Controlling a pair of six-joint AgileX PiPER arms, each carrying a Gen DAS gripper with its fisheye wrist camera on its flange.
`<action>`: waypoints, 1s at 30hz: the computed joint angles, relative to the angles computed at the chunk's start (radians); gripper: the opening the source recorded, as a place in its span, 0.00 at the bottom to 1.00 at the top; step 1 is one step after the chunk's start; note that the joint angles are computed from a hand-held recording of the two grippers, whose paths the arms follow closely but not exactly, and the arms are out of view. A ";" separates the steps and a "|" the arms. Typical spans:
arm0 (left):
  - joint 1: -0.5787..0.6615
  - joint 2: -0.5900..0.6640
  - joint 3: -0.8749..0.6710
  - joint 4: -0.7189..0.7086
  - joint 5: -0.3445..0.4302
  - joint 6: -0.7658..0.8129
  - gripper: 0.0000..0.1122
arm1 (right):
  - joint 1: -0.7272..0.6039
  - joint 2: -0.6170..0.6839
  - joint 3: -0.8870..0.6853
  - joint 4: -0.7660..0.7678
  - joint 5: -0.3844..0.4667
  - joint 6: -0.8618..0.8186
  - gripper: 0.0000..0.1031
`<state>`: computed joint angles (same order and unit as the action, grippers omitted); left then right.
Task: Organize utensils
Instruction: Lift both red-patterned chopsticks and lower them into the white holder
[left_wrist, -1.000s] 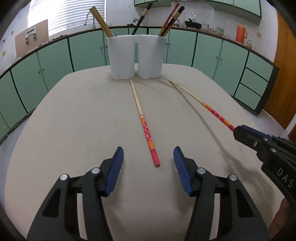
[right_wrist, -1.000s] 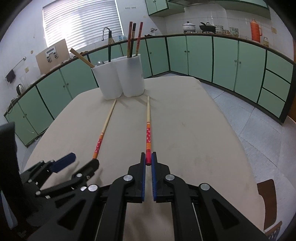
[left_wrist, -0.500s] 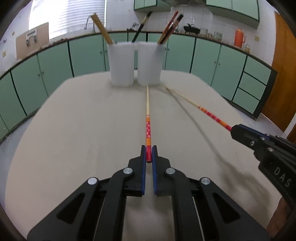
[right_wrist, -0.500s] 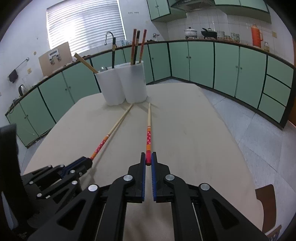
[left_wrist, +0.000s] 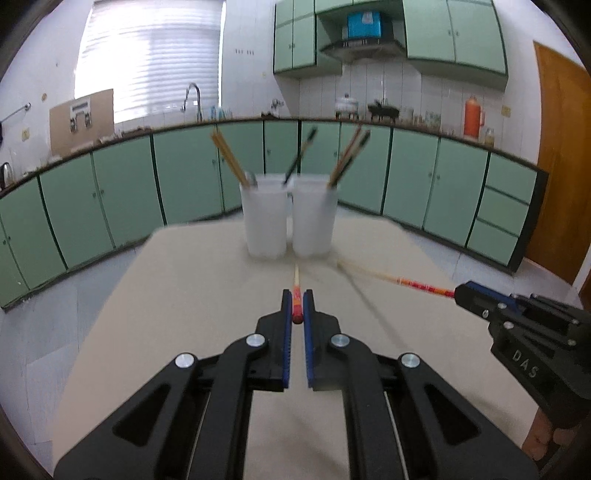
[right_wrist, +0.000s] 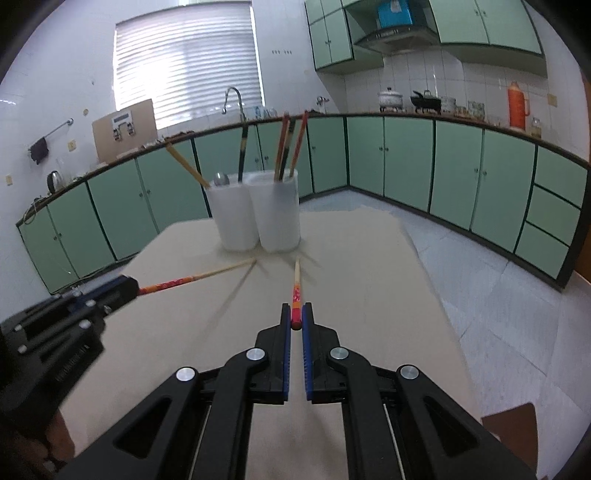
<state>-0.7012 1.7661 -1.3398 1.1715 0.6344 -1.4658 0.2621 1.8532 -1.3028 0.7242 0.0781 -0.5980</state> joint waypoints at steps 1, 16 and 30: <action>0.000 -0.012 -0.006 0.007 0.000 0.005 0.04 | -0.003 -0.005 -0.010 0.015 0.007 -0.021 0.06; 0.032 -0.055 -0.185 -0.067 -0.021 0.172 0.04 | -0.053 -0.003 -0.290 -0.004 0.252 -0.043 0.06; 0.070 -0.036 -0.288 -0.166 -0.070 0.299 0.04 | -0.087 0.112 -0.608 -0.058 0.477 0.021 0.06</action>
<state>-0.6311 1.7297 -1.6282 1.0058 0.5646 -1.1668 0.1747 1.9650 -1.9105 0.6659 0.5555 -0.5771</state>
